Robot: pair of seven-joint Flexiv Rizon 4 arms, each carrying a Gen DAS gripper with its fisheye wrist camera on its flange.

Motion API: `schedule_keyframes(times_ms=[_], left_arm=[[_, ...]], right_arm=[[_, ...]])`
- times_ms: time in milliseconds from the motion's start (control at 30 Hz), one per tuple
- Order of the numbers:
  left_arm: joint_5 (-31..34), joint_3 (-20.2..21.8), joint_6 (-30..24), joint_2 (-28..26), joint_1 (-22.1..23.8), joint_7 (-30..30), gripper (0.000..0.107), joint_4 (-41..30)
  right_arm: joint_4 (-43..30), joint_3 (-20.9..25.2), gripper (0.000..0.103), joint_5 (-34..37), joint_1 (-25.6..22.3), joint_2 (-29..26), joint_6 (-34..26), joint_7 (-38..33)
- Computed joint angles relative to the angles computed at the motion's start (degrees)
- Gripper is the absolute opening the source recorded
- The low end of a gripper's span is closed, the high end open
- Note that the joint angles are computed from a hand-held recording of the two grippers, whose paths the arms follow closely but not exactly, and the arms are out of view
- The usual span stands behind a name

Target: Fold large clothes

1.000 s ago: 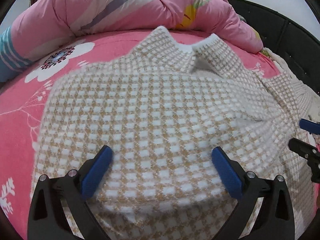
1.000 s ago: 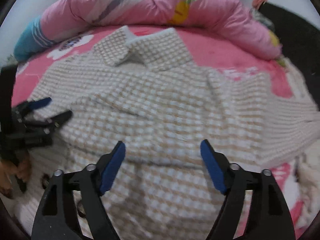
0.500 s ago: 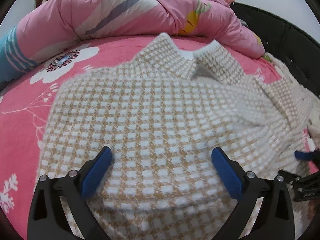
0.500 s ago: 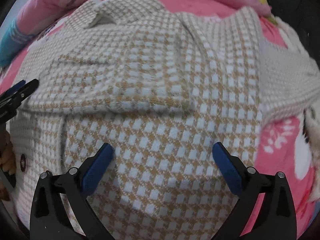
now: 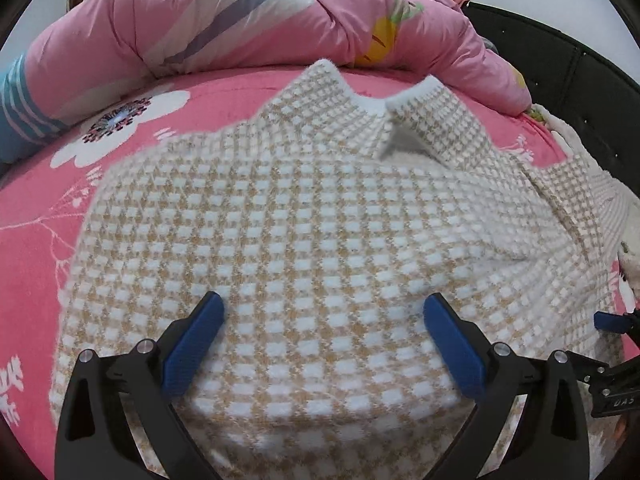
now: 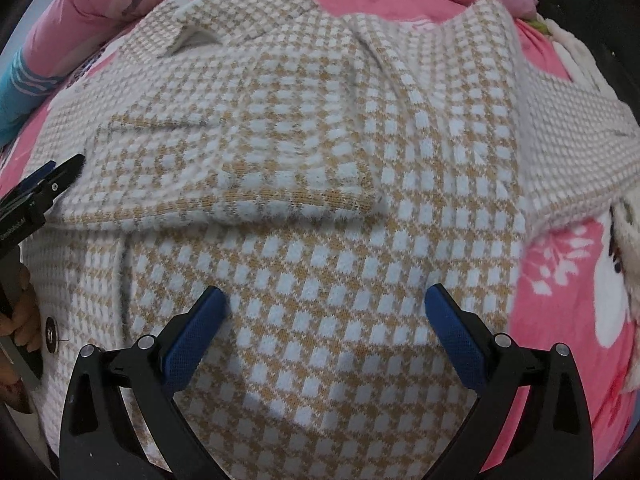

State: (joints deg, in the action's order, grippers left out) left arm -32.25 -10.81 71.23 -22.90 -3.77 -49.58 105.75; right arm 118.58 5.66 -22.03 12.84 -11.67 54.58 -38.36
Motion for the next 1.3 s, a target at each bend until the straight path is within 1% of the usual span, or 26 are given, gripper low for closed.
schedule_keyframes(times_ms=[100, 200, 267, 333, 400, 500, 533, 667, 733, 900, 967, 1033, 1067, 1133, 1200, 1233, 1300], left_arm=[[-0.12, -0.09, 0.26, 0.04, 0.09, 0.19, 0.099, 0.15], [-0.75, -0.48, 0.30, 0.17, 0.40, 0.62, 0.099, 0.42], [-1.28, -0.73, 0.38, 0.10, 0.58, 1.02, 0.099, 0.48], [-1.53, -0.77, 0.59, 0.21, 0.54, 1.19, 0.099, 0.69], [-1.66, -0.75, 0.69, 0.21, 0.48, 1.28, 0.099, 0.71], [-1.62, -0.65, 0.80, 0.16, 0.39, 1.28, 0.099, 0.68], [-1.70, -0.68, 0.81, 0.26, 0.42, 1.36, 0.099, 0.80], [-1.73, -0.65, 0.71, 0.06, 0.38, 1.36, 0.099, 0.56], [-1.77, -0.67, 0.97, 0.32, 0.37, 1.43, 0.099, 0.97], [-2.21, -0.93, 1.23, 0.29, 0.50, 1.81, 0.099, 1.08], [-2.22, -0.89, 1.17, 0.37, 0.46, 1.79, 0.099, 1.15], [-2.21, -0.85, 1.28, 0.37, 0.39, 1.77, 0.099, 1.20], [-2.26, -0.86, 1.31, 0.40, 0.39, 1.77, 0.099, 1.25], [-2.24, -0.85, 1.47, 0.38, 0.33, 1.73, 0.099, 1.27], [-2.10, -0.78, 1.58, 0.30, 0.27, 1.66, 0.099, 1.18], [-2.09, -0.81, 1.70, 0.26, 0.31, 1.71, 0.099, 1.18], [-2.42, -1.07, 1.98, 0.44, 0.51, 2.08, 0.099, 1.56]], right_arm=[[0.39, -0.17, 0.095, -1.24, 0.32, 0.04, 0.66, 0.86], [0.35, 0.41, 0.095, -0.15, 0.18, 0.58, 0.33, -0.50], [1.02, 0.45, 0.095, -0.24, 0.14, 1.67, 0.99, -0.05], [2.82, -0.08, 0.095, -3.05, 0.06, 3.49, 2.79, 2.27], [5.74, -0.93, 0.095, -8.50, -0.64, 6.25, 5.86, 6.25], [9.50, -1.44, 0.095, -15.10, -3.25, 10.16, 9.92, 11.62], [10.55, -1.41, 0.095, -16.19, -4.38, 11.41, 11.09, 12.85], [14.19, -1.52, 0.095, -15.68, -9.40, 15.66, 17.33, 14.02], [15.42, -1.72, 0.095, -12.44, -11.55, 17.74, 19.34, 12.58], [16.53, -2.30, 0.095, -9.53, -17.59, 21.48, 21.31, 10.81], [16.77, -3.02, 0.095, -7.73, -19.99, 21.97, 23.07, 10.08], [16.74, -4.15, 0.095, -4.47, -21.78, 21.78, 25.40, 8.86], [16.52, -4.99, 0.095, -2.18, -22.35, 21.40, 26.41, 7.84], [15.30, -6.74, 0.095, 3.97, -22.06, 20.39, 27.17, 4.22], [13.92, -8.73, 0.095, 11.91, -20.85, 19.22, 28.03, -1.11], [12.38, -10.39, 0.094, 17.79, -19.45, 17.98, 27.94, -5.06], [10.00, -11.38, 0.090, 24.47, -18.89, 16.30, 27.13, -9.78]])
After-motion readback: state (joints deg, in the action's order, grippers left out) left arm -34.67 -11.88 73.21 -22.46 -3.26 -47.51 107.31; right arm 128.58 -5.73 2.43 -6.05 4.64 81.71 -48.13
